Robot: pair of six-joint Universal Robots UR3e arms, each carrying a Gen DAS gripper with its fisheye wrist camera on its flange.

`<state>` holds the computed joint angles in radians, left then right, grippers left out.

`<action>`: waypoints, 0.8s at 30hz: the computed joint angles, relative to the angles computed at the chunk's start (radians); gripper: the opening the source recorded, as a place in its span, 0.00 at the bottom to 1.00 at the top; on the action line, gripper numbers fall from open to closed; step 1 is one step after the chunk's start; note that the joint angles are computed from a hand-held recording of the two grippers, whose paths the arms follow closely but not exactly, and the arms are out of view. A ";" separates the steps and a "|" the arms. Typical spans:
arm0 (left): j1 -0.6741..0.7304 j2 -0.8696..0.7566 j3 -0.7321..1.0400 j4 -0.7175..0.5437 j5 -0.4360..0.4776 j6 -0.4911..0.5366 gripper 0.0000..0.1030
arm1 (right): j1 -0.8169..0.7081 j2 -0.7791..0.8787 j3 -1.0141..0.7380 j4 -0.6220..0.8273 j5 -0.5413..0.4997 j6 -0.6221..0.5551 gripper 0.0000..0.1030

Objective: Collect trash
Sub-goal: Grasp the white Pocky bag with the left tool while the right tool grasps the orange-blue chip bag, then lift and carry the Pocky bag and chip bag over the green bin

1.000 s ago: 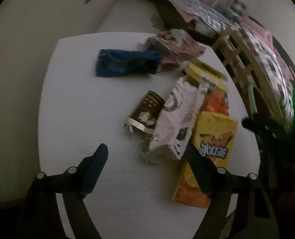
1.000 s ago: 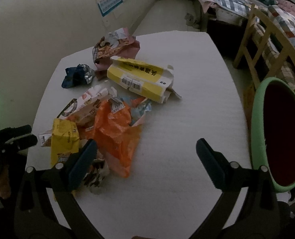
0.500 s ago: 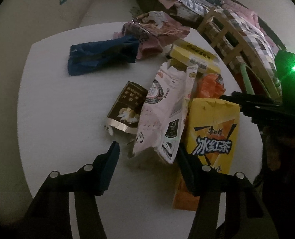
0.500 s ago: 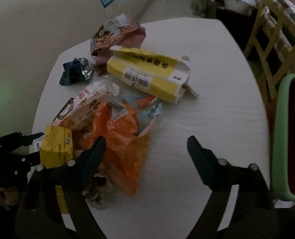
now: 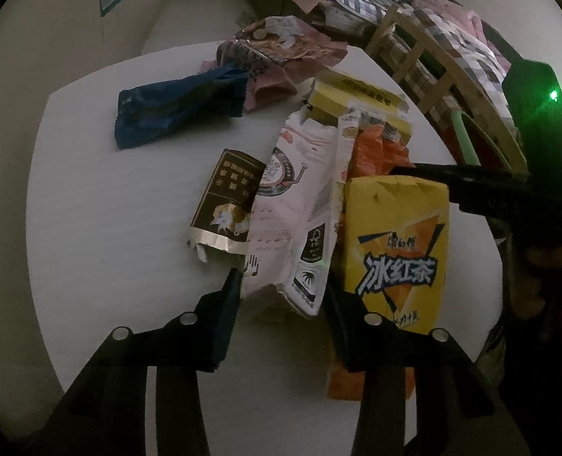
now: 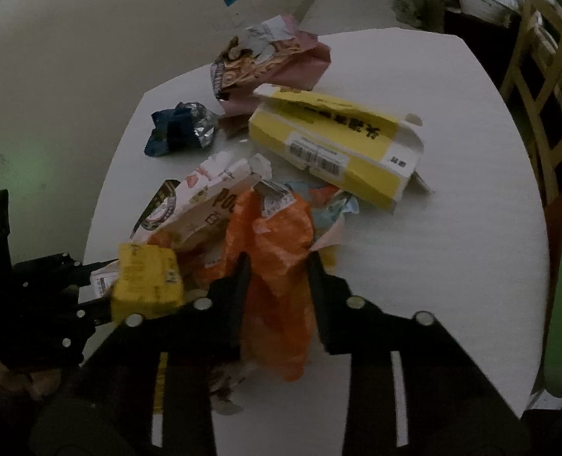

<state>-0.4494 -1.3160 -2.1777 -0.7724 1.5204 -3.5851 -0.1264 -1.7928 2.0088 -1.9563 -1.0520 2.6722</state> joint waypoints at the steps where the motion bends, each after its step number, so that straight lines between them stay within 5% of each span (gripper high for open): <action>1: -0.005 0.003 0.003 -0.005 0.004 -0.004 0.38 | -0.006 -0.009 0.001 0.007 0.002 -0.002 0.24; 10: -0.052 0.073 0.006 -0.049 0.079 -0.081 0.38 | -0.101 -0.125 0.016 0.111 0.020 -0.072 0.17; 24: -0.209 0.150 0.080 -0.156 0.244 -0.272 0.36 | -0.335 -0.381 -0.045 0.458 0.088 -0.321 0.15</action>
<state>-0.6589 -1.1658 -2.0972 -0.9285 1.7646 -3.8573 -0.4612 -2.1737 1.9637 -1.4984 -0.9643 2.3511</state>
